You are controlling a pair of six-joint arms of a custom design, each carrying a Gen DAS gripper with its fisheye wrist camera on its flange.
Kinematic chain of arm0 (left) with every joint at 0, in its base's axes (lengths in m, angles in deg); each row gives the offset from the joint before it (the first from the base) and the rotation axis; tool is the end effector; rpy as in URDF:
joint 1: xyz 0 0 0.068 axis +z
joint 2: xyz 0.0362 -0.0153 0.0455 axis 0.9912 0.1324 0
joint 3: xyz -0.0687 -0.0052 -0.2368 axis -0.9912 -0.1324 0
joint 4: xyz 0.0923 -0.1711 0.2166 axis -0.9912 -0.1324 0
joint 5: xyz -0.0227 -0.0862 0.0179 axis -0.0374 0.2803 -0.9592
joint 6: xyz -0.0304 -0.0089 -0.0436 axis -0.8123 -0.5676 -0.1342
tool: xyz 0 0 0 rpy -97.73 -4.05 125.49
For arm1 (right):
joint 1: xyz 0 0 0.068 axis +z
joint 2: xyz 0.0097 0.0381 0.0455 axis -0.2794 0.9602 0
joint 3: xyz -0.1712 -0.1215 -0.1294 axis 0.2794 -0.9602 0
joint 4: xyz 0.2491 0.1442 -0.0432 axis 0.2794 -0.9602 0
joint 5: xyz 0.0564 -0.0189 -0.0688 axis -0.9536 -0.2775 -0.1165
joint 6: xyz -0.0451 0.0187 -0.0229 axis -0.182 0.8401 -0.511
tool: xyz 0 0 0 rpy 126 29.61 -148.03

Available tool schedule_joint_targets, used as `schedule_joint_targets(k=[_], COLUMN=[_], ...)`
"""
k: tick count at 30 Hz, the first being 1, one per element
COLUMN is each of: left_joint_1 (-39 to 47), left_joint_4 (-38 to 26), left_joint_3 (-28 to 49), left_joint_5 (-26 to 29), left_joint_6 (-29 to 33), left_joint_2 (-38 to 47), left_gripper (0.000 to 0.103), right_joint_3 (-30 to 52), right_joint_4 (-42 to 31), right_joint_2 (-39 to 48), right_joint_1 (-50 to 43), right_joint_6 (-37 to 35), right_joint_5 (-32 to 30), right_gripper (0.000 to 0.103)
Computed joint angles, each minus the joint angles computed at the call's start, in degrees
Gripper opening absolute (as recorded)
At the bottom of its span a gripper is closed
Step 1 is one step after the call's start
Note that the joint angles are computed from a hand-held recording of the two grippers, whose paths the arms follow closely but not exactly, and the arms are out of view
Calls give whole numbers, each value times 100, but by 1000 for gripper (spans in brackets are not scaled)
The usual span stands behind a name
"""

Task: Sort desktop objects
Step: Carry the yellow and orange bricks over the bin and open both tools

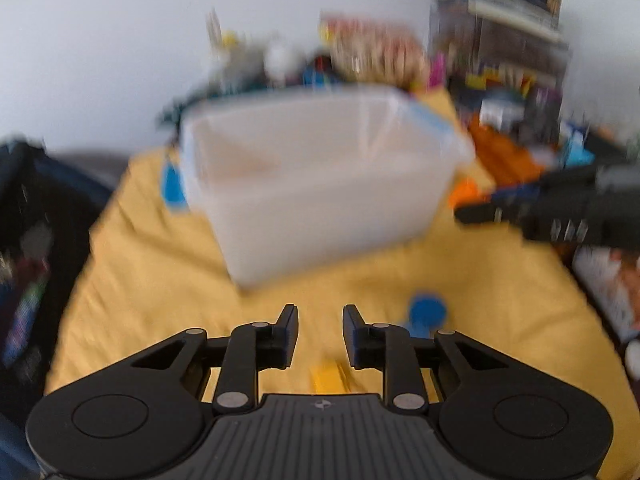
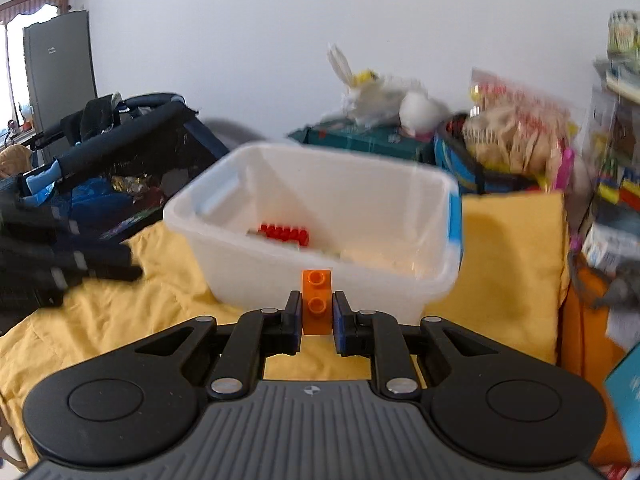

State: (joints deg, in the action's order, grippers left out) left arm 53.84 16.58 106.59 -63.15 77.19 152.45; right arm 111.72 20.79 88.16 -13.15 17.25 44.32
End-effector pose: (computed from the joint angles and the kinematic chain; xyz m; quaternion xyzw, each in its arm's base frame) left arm 0.2398 -0.1294 0.2672 0.2052 0.9031 -0.0890 0.3665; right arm 0.2412 0.0220 0.3115 -0.1571 0.8828 0.0894 0.4335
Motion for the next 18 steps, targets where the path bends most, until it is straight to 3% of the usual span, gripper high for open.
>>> schedule_joint_targets(k=[6,11,18], left_joint_1=[-813,-877,-448], left_joint_4=[724,1079,859], left_joint_3=[-867,-1141,-1123], left_joint_5=[-947,-1279,-998], left_joint_6=[-54,-88,-222], left_joint_2=[272,272,268], left_gripper=[28,28,28], right_joint_3=[-292,-453,-644], right_joint_4=[-283,-395,-552], right_joint_2=[-106,-292,-519], right_joint_1=[-118,-134,-81], right_joint_6=[106,1,-56], right_joint_5=[-70,25,73], right_gripper=[17,18,18])
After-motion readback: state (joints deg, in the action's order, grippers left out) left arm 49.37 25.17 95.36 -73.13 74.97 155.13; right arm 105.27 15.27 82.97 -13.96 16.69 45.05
